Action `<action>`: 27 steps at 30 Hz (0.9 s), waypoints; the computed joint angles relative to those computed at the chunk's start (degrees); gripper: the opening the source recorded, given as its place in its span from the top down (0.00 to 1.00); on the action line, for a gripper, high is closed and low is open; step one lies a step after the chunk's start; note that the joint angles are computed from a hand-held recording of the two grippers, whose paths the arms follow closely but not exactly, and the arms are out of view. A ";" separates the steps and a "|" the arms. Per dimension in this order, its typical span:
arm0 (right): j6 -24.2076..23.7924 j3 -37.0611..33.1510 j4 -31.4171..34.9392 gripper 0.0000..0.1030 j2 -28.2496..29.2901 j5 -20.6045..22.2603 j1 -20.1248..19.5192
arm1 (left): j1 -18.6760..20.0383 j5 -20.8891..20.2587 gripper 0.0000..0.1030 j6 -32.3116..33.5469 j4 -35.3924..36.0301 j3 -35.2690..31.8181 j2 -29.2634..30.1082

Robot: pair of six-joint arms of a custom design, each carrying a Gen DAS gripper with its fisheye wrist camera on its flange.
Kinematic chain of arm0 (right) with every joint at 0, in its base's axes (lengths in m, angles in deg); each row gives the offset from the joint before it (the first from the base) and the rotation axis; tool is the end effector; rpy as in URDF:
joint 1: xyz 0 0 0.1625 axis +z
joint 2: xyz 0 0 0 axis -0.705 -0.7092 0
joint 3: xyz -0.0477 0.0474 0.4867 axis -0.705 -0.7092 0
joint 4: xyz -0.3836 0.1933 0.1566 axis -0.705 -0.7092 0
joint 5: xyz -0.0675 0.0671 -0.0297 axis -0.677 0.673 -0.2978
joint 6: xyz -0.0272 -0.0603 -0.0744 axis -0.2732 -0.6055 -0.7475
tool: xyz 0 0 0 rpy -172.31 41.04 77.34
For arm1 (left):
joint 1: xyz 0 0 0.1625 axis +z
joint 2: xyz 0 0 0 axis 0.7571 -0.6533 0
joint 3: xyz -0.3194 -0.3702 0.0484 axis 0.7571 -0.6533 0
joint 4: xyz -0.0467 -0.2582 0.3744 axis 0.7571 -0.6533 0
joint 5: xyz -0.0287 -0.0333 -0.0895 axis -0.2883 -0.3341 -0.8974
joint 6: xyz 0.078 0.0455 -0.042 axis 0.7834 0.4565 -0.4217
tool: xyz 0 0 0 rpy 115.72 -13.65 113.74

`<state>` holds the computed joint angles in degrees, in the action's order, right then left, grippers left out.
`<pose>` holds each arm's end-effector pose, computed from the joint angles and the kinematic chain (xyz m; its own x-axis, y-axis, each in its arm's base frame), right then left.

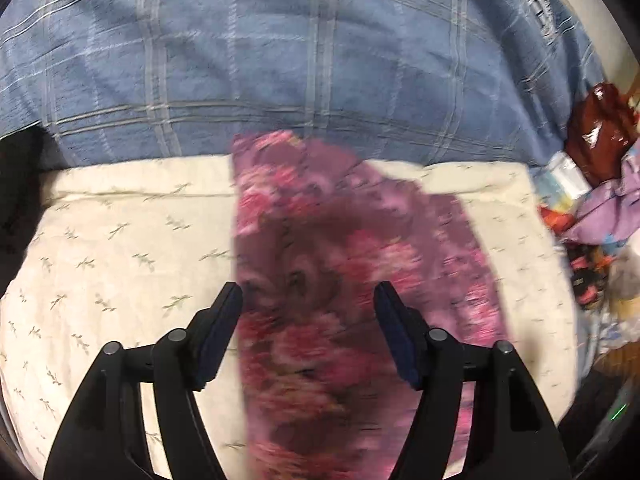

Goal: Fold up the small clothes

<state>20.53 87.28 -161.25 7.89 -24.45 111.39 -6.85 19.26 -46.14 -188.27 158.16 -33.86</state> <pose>-0.0110 -0.4213 0.2259 -0.9977 0.0566 0.0383 0.0069 0.6408 -0.7677 -0.3587 -0.5875 -0.0025 -0.7873 0.2861 -0.5462 0.4706 0.8511 -0.2326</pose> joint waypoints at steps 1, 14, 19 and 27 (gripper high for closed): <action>-0.19 1.08 -1.77 0.55 0.53 0.52 -0.56 | -0.34 -0.56 0.32 -0.75 2.11 -1.55 0.54; -8.00 4.10 -13.04 0.56 6.92 4.92 -2.59 | -2.19 -0.65 0.30 -11.56 36.45 -24.26 15.90; -9.56 3.68 -13.80 0.80 7.56 3.62 -1.94 | -3.49 2.85 0.74 -9.56 36.10 -21.99 15.21; -6.64 6.29 -15.93 0.89 2.86 16.59 -7.22 | -4.92 -4.76 0.91 -6.39 19.57 -15.63 11.07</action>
<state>13.89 93.57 -177.17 10.75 -7.85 104.17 -11.77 14.50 -52.53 -168.70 142.53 -22.79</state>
